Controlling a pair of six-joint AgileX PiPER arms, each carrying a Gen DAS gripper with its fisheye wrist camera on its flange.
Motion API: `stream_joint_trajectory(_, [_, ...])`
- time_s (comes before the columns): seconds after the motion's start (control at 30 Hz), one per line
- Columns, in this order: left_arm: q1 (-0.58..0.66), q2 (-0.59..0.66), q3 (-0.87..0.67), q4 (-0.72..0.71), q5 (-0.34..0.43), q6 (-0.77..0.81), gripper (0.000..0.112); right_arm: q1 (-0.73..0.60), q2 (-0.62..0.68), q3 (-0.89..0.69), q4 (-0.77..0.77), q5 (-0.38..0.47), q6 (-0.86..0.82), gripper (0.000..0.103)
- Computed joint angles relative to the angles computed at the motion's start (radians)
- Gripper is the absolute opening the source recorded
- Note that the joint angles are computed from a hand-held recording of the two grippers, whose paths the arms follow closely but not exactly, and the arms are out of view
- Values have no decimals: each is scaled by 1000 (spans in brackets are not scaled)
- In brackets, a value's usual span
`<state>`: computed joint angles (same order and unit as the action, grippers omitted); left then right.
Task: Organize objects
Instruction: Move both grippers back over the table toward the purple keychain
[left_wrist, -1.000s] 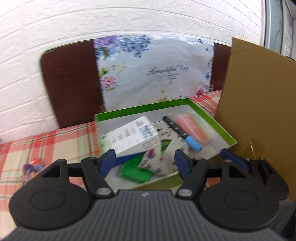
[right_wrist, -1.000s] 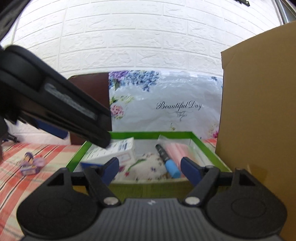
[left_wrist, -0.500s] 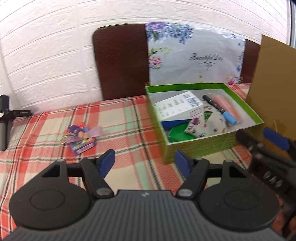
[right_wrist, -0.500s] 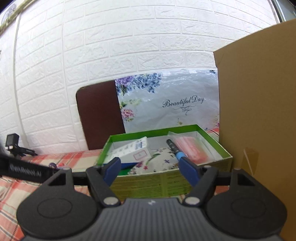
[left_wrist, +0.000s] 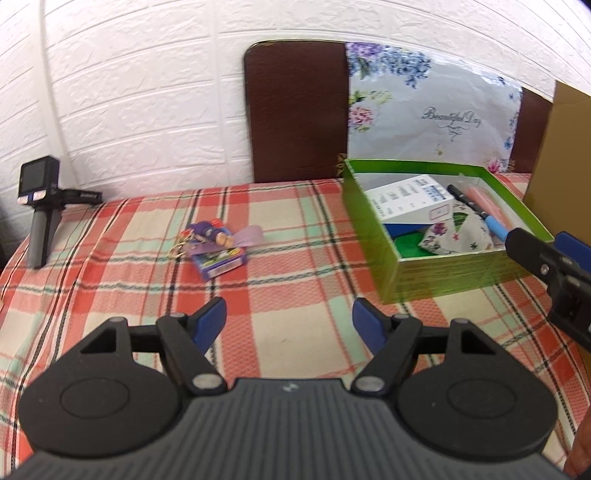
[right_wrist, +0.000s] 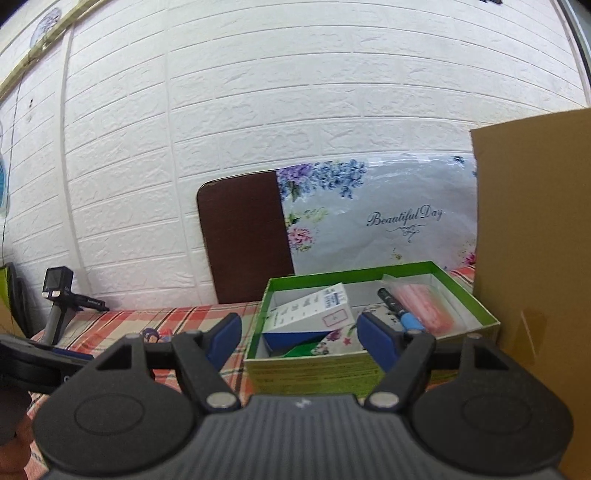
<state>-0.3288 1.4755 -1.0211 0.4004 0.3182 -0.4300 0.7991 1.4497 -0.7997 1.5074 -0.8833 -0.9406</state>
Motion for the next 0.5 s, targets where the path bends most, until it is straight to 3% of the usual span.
stream_joint_trajectory(0.5, [173,12,43,-215,-54,222,77,38,148,-170,61,85,-144,72])
